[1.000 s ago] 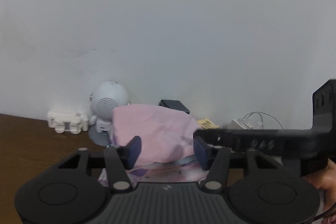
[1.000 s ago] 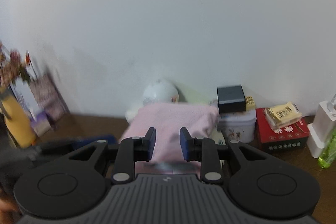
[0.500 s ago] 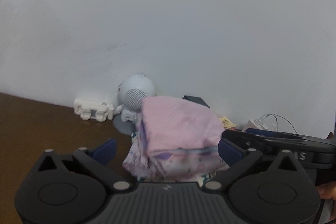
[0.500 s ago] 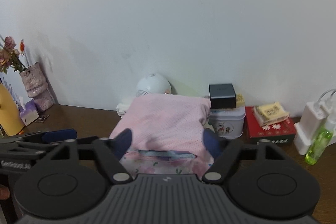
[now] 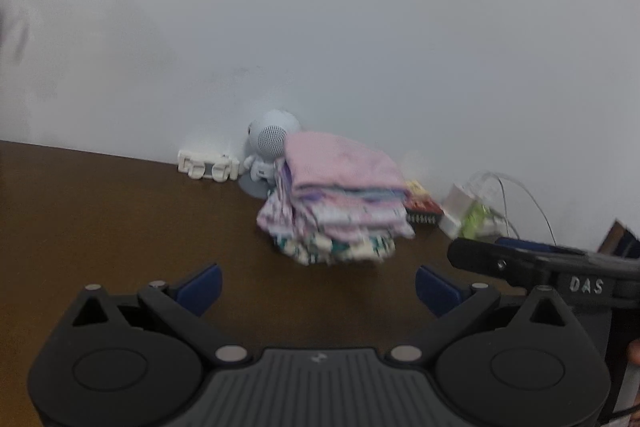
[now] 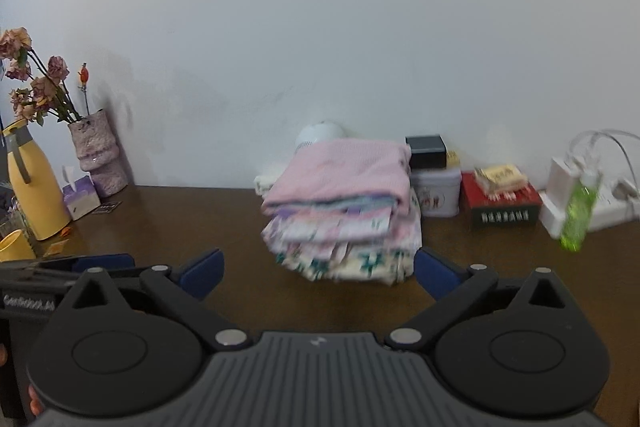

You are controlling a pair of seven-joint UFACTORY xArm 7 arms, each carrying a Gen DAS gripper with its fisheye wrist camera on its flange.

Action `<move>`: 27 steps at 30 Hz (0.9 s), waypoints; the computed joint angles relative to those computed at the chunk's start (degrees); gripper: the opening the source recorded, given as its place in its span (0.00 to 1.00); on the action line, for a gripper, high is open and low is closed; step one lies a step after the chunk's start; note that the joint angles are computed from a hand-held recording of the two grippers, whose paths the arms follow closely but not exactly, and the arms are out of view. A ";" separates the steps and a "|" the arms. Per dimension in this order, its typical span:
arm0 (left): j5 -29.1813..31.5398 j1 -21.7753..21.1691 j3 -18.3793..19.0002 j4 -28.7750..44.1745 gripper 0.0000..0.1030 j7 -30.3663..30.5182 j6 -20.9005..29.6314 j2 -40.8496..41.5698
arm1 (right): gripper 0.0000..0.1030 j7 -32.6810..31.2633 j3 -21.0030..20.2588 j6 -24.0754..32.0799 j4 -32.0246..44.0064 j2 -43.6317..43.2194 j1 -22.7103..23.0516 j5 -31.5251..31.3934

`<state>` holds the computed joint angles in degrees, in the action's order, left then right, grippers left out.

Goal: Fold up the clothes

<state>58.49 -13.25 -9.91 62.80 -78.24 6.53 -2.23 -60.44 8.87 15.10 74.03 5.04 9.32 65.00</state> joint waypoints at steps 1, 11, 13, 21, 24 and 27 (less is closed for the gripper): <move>0.20 -0.40 -0.36 -1.80 1.00 0.29 0.88 -1.81 | 1.00 2.28 -1.42 -1.08 -2.59 -1.84 1.70 -1.91; -7.12 0.32 -10.36 -17.89 1.00 -0.93 9.58 -19.68 | 1.00 17.21 -4.24 -7.65 -26.49 -20.50 8.00 -14.63; -9.65 0.29 -13.34 -19.52 1.00 -1.01 14.00 -22.64 | 1.00 20.83 -2.96 -9.33 -31.61 -25.04 7.88 -17.35; -14.14 2.29 -24.31 -29.06 1.00 -4.81 17.52 -35.33 | 1.00 24.67 -4.39 -15.51 -48.56 -39.30 14.11 -19.92; -17.05 2.67 -27.02 -31.33 1.00 -5.68 17.96 -38.96 | 1.00 25.86 -4.90 -16.75 -52.48 -42.06 15.98 -21.39; -19.20 3.93 -29.76 -32.63 1.00 -6.49 18.55 -41.71 | 1.00 26.01 -7.15 -17.44 -55.16 -44.00 19.53 -23.08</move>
